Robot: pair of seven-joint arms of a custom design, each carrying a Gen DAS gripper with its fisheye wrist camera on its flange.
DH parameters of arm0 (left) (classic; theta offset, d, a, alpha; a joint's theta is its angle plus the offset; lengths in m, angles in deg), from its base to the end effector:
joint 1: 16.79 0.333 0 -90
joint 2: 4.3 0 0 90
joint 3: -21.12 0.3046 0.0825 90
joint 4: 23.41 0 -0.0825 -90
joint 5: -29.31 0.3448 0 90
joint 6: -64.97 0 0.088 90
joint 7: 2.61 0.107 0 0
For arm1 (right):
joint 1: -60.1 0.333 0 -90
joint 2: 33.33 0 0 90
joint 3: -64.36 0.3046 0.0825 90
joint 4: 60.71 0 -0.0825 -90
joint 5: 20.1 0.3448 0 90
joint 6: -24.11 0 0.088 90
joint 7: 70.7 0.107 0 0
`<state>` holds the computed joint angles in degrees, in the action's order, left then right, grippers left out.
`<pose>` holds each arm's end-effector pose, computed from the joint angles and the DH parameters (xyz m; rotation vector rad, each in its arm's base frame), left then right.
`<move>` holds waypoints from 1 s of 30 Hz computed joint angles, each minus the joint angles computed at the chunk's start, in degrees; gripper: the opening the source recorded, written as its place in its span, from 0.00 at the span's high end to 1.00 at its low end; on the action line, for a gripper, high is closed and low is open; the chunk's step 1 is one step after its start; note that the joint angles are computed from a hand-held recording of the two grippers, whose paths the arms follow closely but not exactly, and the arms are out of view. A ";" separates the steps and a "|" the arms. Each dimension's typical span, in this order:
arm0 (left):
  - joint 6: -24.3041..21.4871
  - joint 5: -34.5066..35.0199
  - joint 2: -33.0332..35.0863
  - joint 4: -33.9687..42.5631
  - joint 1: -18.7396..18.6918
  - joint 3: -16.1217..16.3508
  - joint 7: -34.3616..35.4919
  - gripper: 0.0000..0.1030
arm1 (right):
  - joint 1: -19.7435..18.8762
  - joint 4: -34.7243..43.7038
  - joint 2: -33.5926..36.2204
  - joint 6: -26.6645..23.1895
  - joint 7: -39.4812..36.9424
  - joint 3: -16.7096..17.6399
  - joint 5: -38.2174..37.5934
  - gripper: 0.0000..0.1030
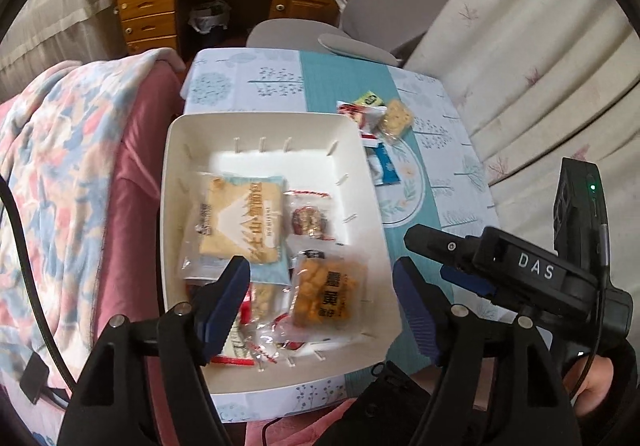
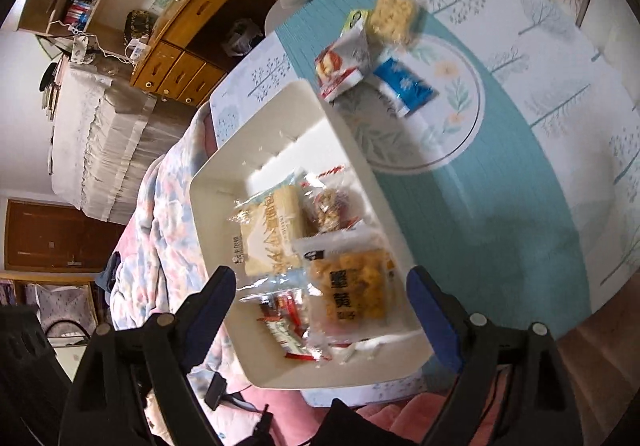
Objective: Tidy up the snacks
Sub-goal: 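Move left tool to red-and-white DONGZAO packet while right tool approaches blue candy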
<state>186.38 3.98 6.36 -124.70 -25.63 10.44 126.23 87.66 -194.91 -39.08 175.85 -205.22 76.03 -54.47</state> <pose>0.5554 -0.2102 0.4801 1.0954 -2.7420 0.6672 0.3717 0.3248 0.4260 -0.4762 2.5418 -0.0520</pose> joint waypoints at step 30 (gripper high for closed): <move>-4.33 20.90 20.83 31.25 -17.28 -1.02 -17.79 0.14 | -2.62 -8.95 -7.63 -13.93 -28.41 0.42 -8.18 0.14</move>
